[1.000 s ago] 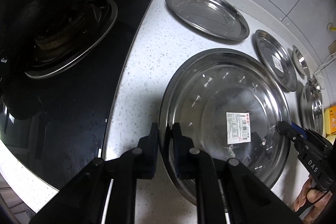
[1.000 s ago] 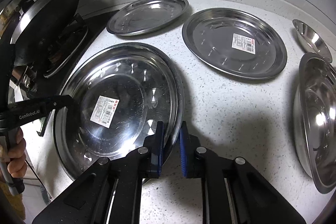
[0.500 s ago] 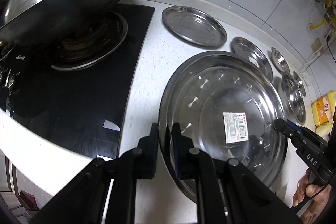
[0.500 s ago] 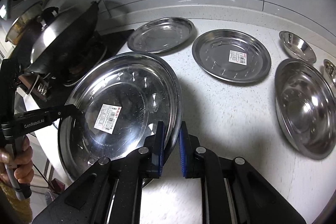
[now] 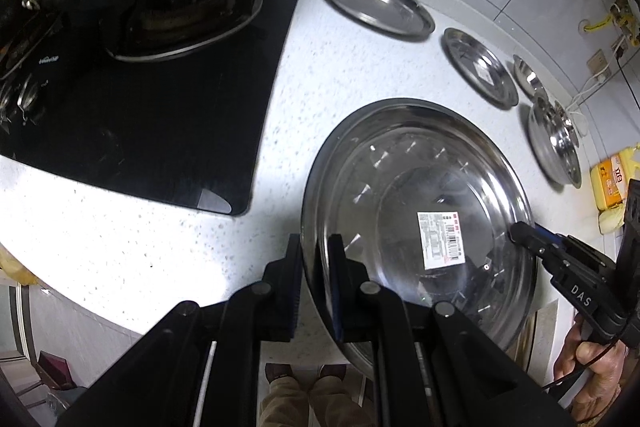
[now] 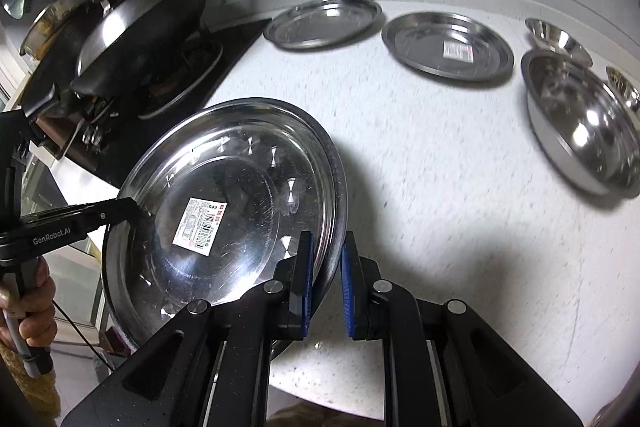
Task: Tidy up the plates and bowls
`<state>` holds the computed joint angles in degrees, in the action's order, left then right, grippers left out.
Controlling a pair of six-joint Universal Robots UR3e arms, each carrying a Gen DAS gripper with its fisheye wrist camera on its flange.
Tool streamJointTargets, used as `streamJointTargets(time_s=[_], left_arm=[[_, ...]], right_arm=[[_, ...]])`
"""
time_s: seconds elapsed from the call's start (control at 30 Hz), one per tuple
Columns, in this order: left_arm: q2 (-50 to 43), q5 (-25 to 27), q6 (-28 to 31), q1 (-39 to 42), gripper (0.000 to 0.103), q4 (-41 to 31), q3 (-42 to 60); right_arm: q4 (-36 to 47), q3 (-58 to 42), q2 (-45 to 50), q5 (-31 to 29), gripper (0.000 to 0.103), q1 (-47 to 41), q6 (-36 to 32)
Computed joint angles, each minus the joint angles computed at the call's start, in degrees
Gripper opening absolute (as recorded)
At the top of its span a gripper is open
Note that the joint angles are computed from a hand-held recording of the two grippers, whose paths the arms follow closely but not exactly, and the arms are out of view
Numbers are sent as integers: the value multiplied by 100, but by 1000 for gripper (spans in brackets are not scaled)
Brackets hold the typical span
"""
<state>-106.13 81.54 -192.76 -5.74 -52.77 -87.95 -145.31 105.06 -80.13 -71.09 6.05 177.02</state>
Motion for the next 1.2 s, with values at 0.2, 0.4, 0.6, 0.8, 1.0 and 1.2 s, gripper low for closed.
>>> streamJointTargets(time_s=[0.2, 0.4, 0.6, 0.8, 1.0, 1.2], left_arm=[[-190, -16, 165, 96, 11, 81, -29], [-329, -111, 316, 166, 11, 69, 46], [-369, -210, 396, 185, 11, 49, 80], [-373, -253, 473, 234, 11, 33, 42], [-403, -265, 543, 261, 11, 31, 38], [-398, -281, 655, 285, 11, 50, 32]], right_arm=[[-135, -22, 303, -209, 12, 161, 136], [-144, -105, 468, -390, 12, 283, 280], [-44, -167, 462, -532, 12, 351, 321], [21, -207, 487, -638, 12, 407, 359], [75, -400, 587, -787, 12, 522, 434], [168, -478, 639, -877, 12, 584, 507]])
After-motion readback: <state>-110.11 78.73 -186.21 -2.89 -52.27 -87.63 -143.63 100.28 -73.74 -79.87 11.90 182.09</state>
